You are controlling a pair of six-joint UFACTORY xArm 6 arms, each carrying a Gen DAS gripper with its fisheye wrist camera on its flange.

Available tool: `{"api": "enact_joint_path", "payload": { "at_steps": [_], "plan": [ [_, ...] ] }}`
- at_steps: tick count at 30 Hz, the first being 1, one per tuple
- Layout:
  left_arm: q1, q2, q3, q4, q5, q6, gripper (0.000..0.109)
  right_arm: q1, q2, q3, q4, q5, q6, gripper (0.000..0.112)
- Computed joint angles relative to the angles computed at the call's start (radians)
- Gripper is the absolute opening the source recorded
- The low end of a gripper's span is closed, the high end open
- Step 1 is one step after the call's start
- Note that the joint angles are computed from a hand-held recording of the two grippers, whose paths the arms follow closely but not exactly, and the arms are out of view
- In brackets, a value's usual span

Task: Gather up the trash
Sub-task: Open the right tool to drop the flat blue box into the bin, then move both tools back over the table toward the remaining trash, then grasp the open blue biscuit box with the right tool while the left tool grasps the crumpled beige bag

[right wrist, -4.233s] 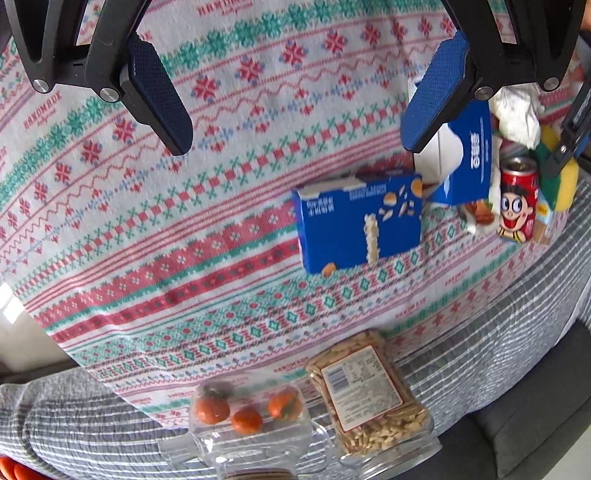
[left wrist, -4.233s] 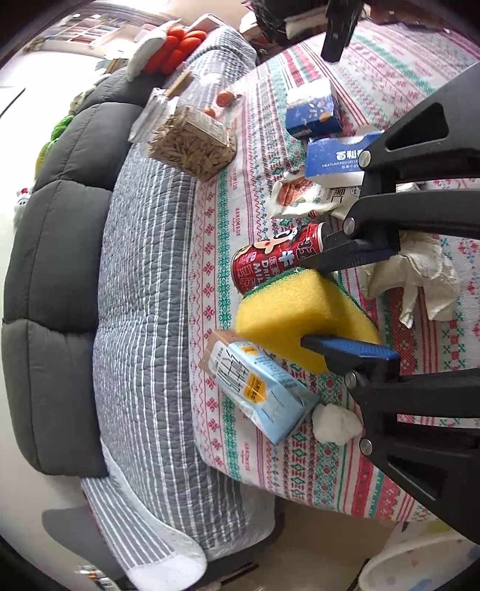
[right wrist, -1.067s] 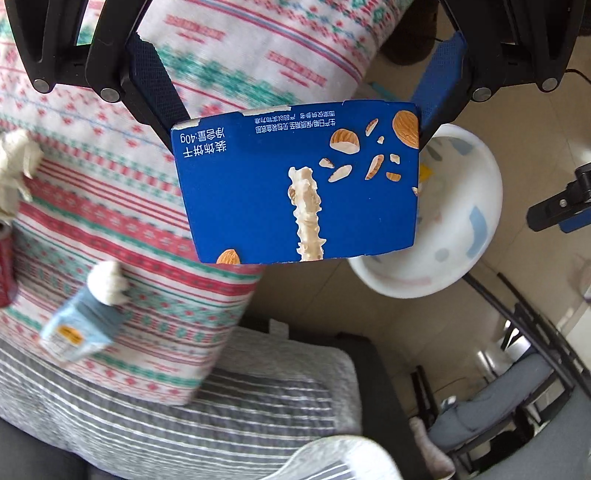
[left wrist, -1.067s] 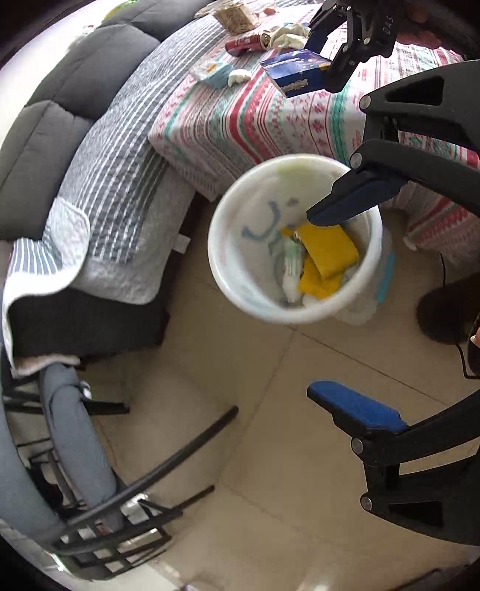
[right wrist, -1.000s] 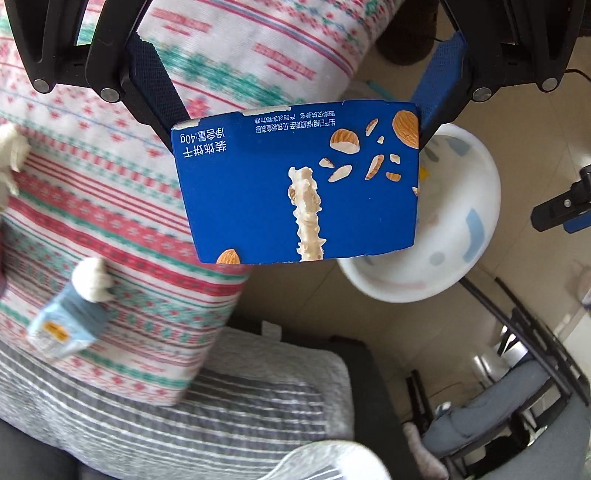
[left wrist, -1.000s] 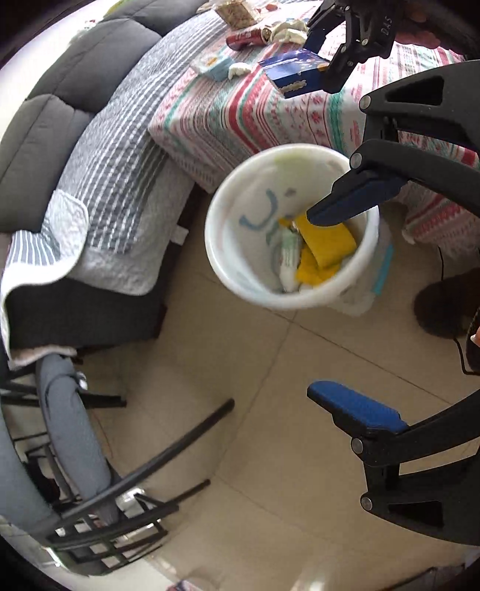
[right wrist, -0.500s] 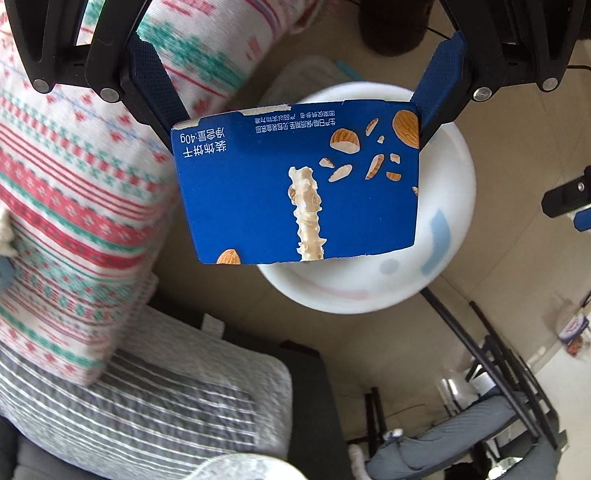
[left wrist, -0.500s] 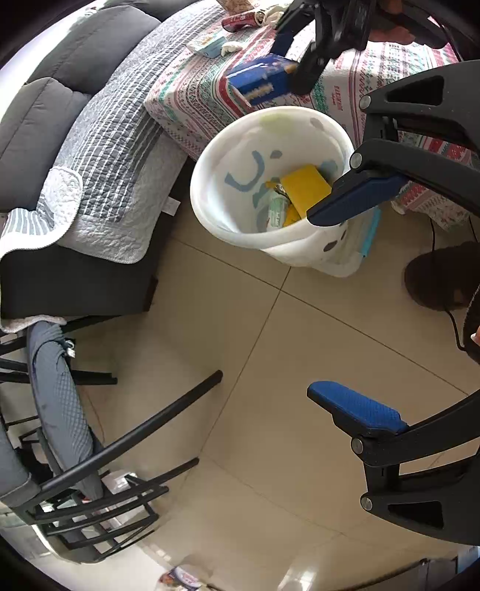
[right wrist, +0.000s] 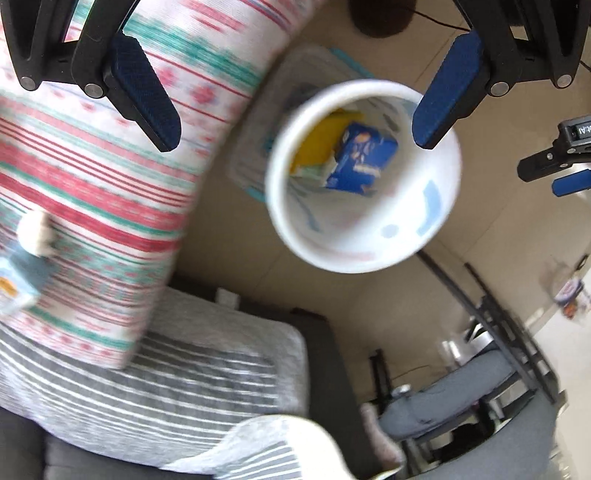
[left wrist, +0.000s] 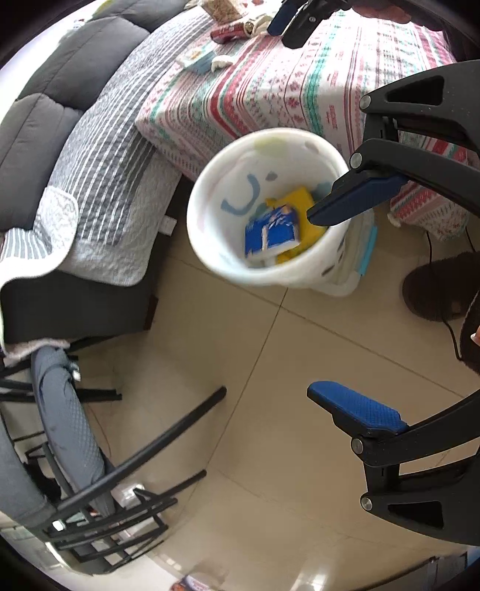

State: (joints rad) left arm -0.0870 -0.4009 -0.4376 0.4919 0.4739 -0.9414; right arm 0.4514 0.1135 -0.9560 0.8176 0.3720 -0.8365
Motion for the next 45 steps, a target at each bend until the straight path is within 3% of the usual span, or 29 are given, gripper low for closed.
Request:
{"api": "enact_joint_path", "payload": {
  "at_steps": [14,26,33,45],
  "plan": [
    [-0.21,0.179,-0.232,0.004,0.035,-0.05,0.088,-0.327,-0.138,0.076,-0.128,0.054,0.105,0.103],
    [-0.328,0.47,-0.547,-0.056,0.041,0.011,0.088,-0.568,-0.012,-0.09,-0.18,0.128,0.176,0.103],
    [-0.363,0.626,-0.706,-0.134,0.03,0.059,0.088,-0.631,0.126,-0.22,-0.279,0.156,0.314,0.102],
    [-0.425,0.859,-0.981,-0.262,0.018,0.152,0.088,-0.623,0.278,-0.343,-0.37,0.23,0.464,0.08]
  ]
}}
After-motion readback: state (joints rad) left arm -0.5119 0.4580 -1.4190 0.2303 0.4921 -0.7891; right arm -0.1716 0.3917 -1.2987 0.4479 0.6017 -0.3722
